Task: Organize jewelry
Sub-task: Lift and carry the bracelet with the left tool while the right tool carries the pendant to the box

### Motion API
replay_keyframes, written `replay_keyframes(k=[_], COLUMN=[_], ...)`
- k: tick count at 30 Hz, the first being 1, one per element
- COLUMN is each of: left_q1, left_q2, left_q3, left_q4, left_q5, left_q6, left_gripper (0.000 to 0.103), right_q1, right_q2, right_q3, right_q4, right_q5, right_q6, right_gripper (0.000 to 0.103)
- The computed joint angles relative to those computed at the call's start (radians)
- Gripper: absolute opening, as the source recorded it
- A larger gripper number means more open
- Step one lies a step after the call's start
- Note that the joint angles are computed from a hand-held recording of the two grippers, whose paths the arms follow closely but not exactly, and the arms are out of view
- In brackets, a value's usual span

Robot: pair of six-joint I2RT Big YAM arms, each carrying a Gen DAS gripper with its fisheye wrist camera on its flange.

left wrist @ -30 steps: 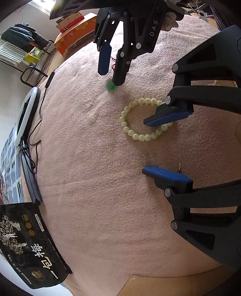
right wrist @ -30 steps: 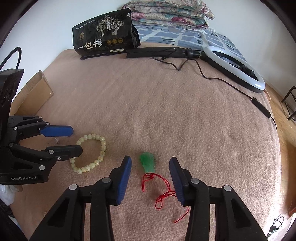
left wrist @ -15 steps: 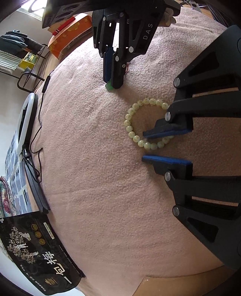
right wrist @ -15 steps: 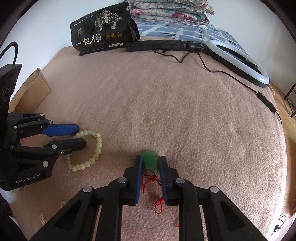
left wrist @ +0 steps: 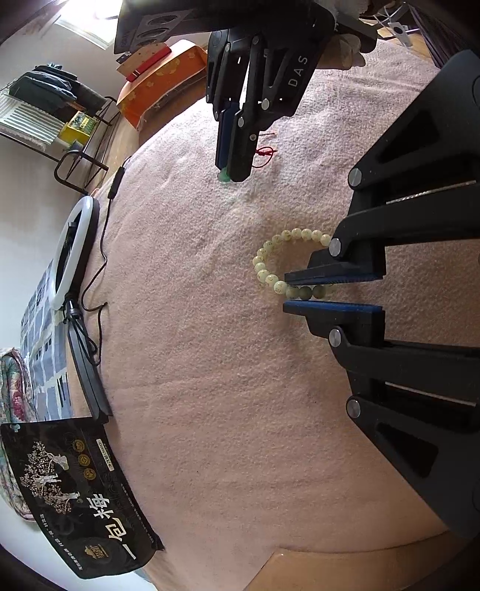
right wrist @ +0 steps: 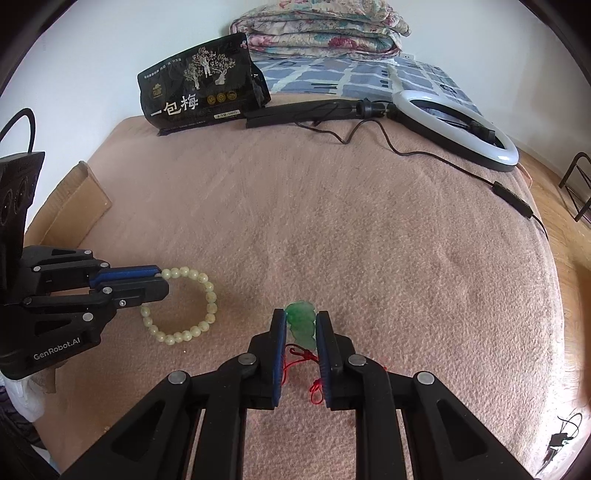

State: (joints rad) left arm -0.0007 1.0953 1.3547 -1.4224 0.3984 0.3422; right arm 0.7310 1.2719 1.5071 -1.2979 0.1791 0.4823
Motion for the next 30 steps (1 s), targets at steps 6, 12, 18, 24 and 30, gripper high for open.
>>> replay_keyframes(k=[6, 12, 18, 24, 30], left_q1=[0.009, 0.03, 0.075, 0.139, 0.222], left_q2=[-0.029, -0.057, -0.082, -0.097, -0.105], left_q3=[0.022, 0.042, 0.069, 0.107, 0.159], left_q4=[-0.025, -0.059, -0.102, -0.154, -0.228], left_q5=[0.02, 0.04, 0.064, 0.098, 0.149], left_q6=[0.009, 0.026, 0.062, 0.107, 0.167], left_gripper=[0.006, 0.006, 0.006, 0.006, 0.006], right_q1=[0.018, 0.041, 0.067, 0.103, 0.142], right_q2=[-0.017, -0.035, -0.049, -0.048, -0.038], right_q3=[0.031, 0.054, 0.092, 0.159, 0.229], right_q4=[-0.025, -0.054, -0.084, -0.126, -0.17], right_q5=[0.024, 0.048, 0.074, 0.113, 0.15], right_q6=[0.025, 0.054, 0.087, 0.112, 0.138], right_gripper=[0.014, 0.014, 0.014, 0.014, 0.014])
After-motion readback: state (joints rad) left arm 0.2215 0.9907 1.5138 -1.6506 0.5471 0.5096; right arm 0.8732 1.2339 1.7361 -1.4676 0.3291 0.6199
